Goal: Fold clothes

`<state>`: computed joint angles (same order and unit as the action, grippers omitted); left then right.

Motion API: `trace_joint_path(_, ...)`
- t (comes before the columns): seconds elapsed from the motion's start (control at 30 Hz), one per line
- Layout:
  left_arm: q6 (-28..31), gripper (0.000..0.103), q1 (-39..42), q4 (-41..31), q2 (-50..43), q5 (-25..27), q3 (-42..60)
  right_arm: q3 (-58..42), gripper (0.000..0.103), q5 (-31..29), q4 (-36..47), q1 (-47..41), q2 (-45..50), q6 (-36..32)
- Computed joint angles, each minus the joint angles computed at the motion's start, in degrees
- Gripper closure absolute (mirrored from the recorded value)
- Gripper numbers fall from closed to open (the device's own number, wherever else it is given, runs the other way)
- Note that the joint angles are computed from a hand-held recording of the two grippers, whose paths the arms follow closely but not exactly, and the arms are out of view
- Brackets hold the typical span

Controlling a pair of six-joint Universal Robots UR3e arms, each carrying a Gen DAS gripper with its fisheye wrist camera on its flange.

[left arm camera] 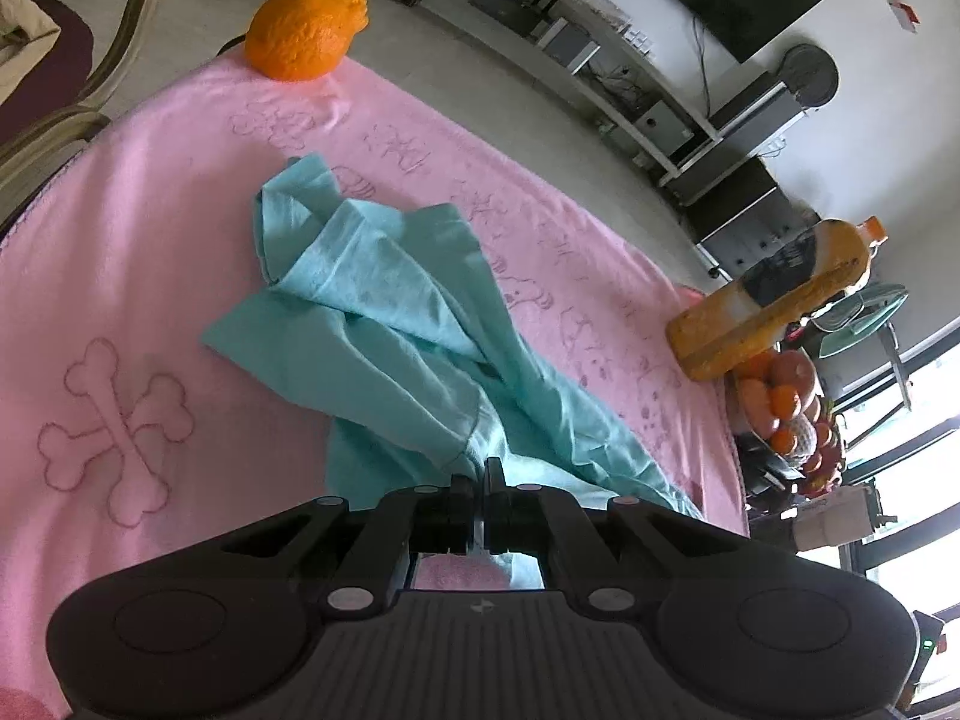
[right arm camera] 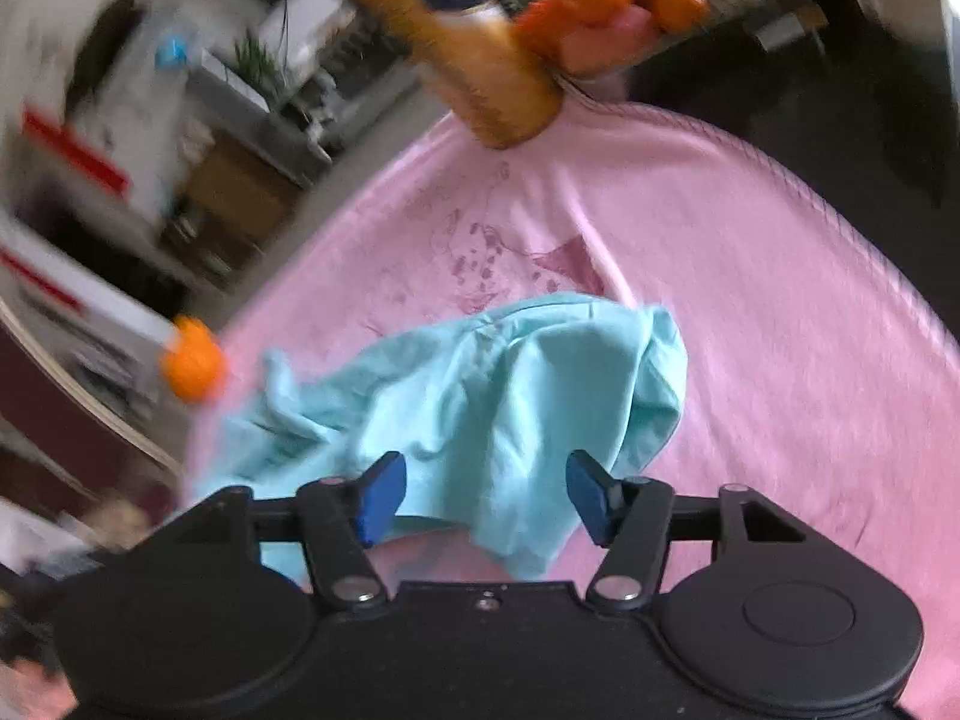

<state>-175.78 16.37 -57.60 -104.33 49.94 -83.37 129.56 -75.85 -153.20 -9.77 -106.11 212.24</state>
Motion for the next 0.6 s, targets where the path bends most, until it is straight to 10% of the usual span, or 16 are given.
trace_joint_path(0.07, 0.03, 0.103, -0.21, 0.14, -0.26, 0.39, 0.15, -4.92, 0.064, -3.39, 3.70, 2.79, 4.50, -1.14)
trace_joint_path(0.1, 0.27, 0.103, -0.17, 0.19, -0.18, 0.47, 0.02, -7.39, 0.102, -4.88, 5.73, 3.97, 6.63, -1.68)
trace_joint_path(0.37, -1.18, 0.103, -0.97, 1.24, -2.16, 1.20, 1.63, -11.60, 0.101, 7.10, -4.10, -13.11, 5.38, 16.16)
trace_joint_path(0.47, -0.73, 0.103, -1.20, 1.09, -2.21, 1.40, 1.30, -11.01, 0.076, 7.85, -1.51, -19.82, 4.11, 22.07)
trace_joint_path(0.6, -0.36, 0.103, -1.24, 0.95, -2.34, 1.53, 0.89, -4.25, 0.065, 13.00, 11.16, -26.73, -7.72, 10.42)
